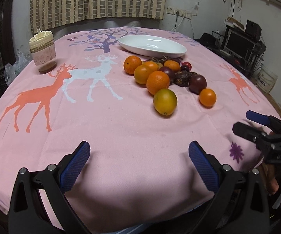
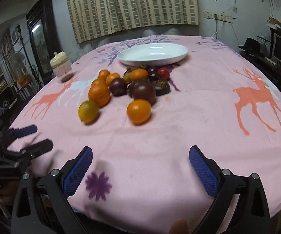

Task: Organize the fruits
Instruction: 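Grasp the small orange fruit with the right tool while the left tool grasps the yellow citrus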

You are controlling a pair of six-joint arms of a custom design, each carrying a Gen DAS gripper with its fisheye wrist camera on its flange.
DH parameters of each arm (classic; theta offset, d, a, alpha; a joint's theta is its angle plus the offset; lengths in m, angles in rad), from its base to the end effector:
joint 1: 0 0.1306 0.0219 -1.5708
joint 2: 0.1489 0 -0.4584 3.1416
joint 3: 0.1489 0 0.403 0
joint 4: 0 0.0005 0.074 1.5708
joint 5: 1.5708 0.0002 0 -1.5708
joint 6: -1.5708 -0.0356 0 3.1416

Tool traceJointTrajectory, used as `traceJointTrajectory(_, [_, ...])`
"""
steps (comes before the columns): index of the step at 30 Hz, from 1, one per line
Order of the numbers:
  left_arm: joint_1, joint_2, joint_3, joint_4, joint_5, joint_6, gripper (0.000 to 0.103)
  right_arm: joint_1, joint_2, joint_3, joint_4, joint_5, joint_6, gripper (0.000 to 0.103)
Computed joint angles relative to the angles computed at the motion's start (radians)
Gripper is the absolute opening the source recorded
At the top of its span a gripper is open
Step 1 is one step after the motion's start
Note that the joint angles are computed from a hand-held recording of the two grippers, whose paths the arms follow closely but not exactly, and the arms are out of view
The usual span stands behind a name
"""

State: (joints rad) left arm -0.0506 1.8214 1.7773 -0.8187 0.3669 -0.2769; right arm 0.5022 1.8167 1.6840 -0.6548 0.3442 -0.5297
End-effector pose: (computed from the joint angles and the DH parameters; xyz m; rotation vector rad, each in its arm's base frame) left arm 0.6709 -0.0473 0.4535 0.5490 2.3213 -0.3394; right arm 0.5963 0.3132 0.4241 0.1966 2.2956 0.1208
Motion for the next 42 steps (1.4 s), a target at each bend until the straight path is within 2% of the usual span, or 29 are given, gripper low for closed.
traceJointTrajectory(4, [0.005, 0.023, 0.030, -0.002, 0.032, 0.004, 0.099, -0.016, 0.056, 0.103, -0.069, 0.038, 0.031, 0.098])
traceJointTrajectory(6, [0.004, 0.033, 0.042, 0.001, 0.032, 0.003, 0.099, -0.023, 0.084, 0.149, -0.094, 0.030, 0.048, 0.084])
traceJointTrajectory(13, [-0.001, 0.074, 0.102, -0.045, 0.047, -0.020, 0.099, -0.049, 0.163, 0.263, -0.186, -0.045, 0.052, 0.059])
traceJointTrajectory(15, [-0.005, 0.087, 0.126, -0.061, 0.055, -0.030, 0.099, -0.052, 0.173, 0.271, -0.196, -0.066, 0.051, 0.048])
traceJointTrajectory(18, [-0.010, 0.105, 0.159, -0.087, 0.080, -0.034, 0.098, -0.056, 0.170, 0.256, -0.173, -0.095, 0.049, 0.037])
traceJointTrajectory(21, [-0.019, 0.125, 0.198, -0.118, 0.102, -0.037, 0.094, -0.061, 0.159, 0.232, -0.140, -0.119, 0.033, 0.037])
traceJointTrajectory(26, [-0.049, 0.186, 0.306, -0.228, 0.094, -0.076, 0.064, -0.070, 0.145, 0.201, -0.097, -0.158, 0.003, 0.037])
traceJointTrajectory(29, [-0.065, 0.218, 0.358, -0.271, 0.067, -0.078, 0.058, -0.074, 0.139, 0.187, -0.079, -0.177, -0.006, 0.037])
traceJointTrajectory(33, [-0.079, 0.247, 0.405, -0.304, 0.038, -0.075, 0.058, -0.080, 0.133, 0.175, -0.061, -0.196, -0.011, 0.037])
traceJointTrajectory(37, [-0.088, 0.280, 0.459, -0.364, 0.017, -0.077, 0.045, -0.083, 0.128, 0.161, -0.042, -0.215, -0.018, 0.037])
traceJointTrajectory(42, [-0.093, 0.272, 0.443, -0.349, 0.001, -0.086, 0.037, -0.084, 0.124, 0.152, -0.029, -0.224, -0.018, 0.037])
